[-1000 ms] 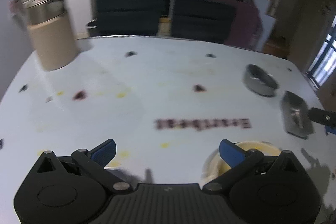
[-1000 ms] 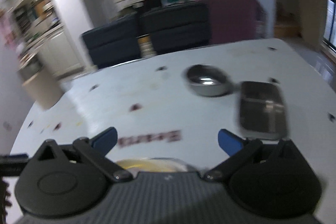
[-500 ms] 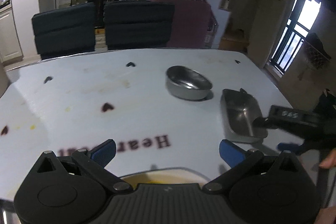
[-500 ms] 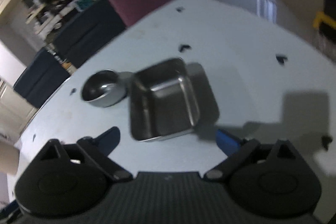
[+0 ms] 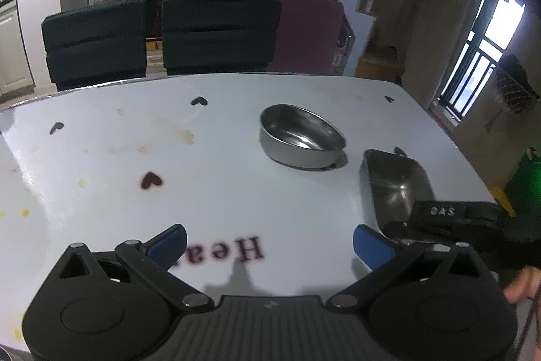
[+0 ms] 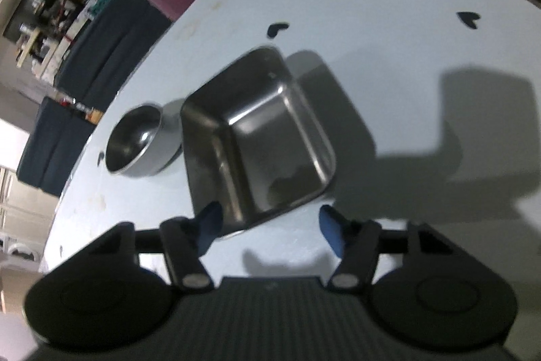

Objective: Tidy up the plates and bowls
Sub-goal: 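Move both grippers to the rim of the second stainless tray, then close the left gripper on the tray rim while the right gripper grips it too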

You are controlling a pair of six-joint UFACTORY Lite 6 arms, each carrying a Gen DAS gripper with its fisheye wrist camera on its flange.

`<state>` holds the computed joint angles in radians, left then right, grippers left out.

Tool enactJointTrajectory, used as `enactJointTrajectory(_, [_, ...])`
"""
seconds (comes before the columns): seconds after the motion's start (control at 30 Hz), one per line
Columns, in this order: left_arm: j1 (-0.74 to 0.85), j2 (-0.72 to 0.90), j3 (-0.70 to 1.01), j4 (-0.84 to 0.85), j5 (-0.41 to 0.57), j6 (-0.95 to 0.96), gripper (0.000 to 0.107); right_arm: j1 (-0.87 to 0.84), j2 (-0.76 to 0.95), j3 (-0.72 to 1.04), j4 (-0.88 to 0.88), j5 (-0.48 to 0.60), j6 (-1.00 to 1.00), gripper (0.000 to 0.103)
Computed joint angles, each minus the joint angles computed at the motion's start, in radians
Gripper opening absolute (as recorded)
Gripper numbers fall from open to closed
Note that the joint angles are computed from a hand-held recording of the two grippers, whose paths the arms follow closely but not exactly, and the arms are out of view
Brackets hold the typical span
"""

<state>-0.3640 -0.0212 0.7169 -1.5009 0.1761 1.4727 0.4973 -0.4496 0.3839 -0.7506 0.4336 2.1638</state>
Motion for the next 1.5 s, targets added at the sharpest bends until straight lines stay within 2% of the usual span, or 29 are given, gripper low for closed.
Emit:
enactJointTrajectory(0.07, [0.005, 0.01, 0.007, 0.011, -0.002, -0.011, 0.103, -0.004, 0.02, 0.006, 0.008, -0.011, -0.033, 0.06])
enactJointTrajectory(0.13, [0.008, 0.018, 0.011, 0.015, 0.001, -0.02, 0.103, -0.007, 0.023, 0.016, 0.056, 0.007, -0.107, 0.047])
enactJointTrajectory(0.2, [0.004, 0.018, 0.012, 0.018, 0.002, -0.025, 0.103, -0.015, 0.024, 0.019, 0.105, 0.025, -0.184, 0.042])
enactJointTrajectory(0.27, [-0.001, 0.013, 0.008, -0.004, 0.006, -0.004, 0.103, -0.02, -0.01, 0.013, 0.155, 0.061, -0.255, 0.037])
enactJointTrajectory(0.4, [-0.008, 0.005, -0.001, -0.106, 0.034, 0.089, 0.103, -0.017, -0.074, 0.001, 0.177, 0.155, -0.331, 0.016])
enactJointTrajectory(0.5, [0.001, 0.016, 0.006, -0.128, 0.088, 0.106, 0.102, -0.028, -0.153, -0.037, 0.193, 0.189, -0.382, 0.006])
enactJointTrajectory(0.63, [0.0, 0.055, 0.042, -0.046, 0.131, 0.013, 0.081, -0.057, -0.213, -0.068, 0.23, 0.178, -0.508, 0.005])
enactJointTrajectory(0.7, [-0.002, 0.092, 0.068, -0.011, 0.134, -0.021, 0.075, -0.064, -0.199, -0.061, 0.245, 0.155, -0.581, 0.004])
enactJointTrajectory(0.77, [-0.004, 0.131, 0.091, 0.014, 0.126, -0.046, 0.06, -0.067, -0.171, -0.047, 0.265, 0.123, -0.654, 0.003])
enactJointTrajectory(0.93, [0.007, 0.234, 0.156, 0.195, 0.147, -0.214, 0.049, -0.02, -0.099, -0.006, 0.271, 0.078, -0.718, 0.003])
enactJointTrajectory(1.0, [0.004, 0.263, 0.173, 0.22, 0.143, -0.224, 0.045, -0.008, -0.078, 0.01, 0.261, 0.085, -0.705, 0.003])
enactJointTrajectory(1.17, [-0.007, 0.324, 0.21, 0.279, 0.143, -0.261, 0.024, -0.016, -0.169, -0.026, 0.319, 0.127, -0.776, 0.006])
enactJointTrajectory(1.27, [-0.016, 0.347, 0.228, 0.29, 0.152, -0.265, 0.021, -0.004, -0.117, 0.0, 0.288, 0.113, -0.76, 0.01])
enactJointTrajectory(1.37, [-0.028, 0.365, 0.243, 0.276, 0.159, -0.251, 0.012, 0.013, -0.138, 0.009, 0.303, 0.144, -0.788, 0.01])
enactJointTrajectory(1.5, [-0.051, 0.358, 0.236, 0.271, 0.134, -0.255, 0.01, 0.011, -0.117, 0.011, 0.331, 0.129, -0.825, 0.008])
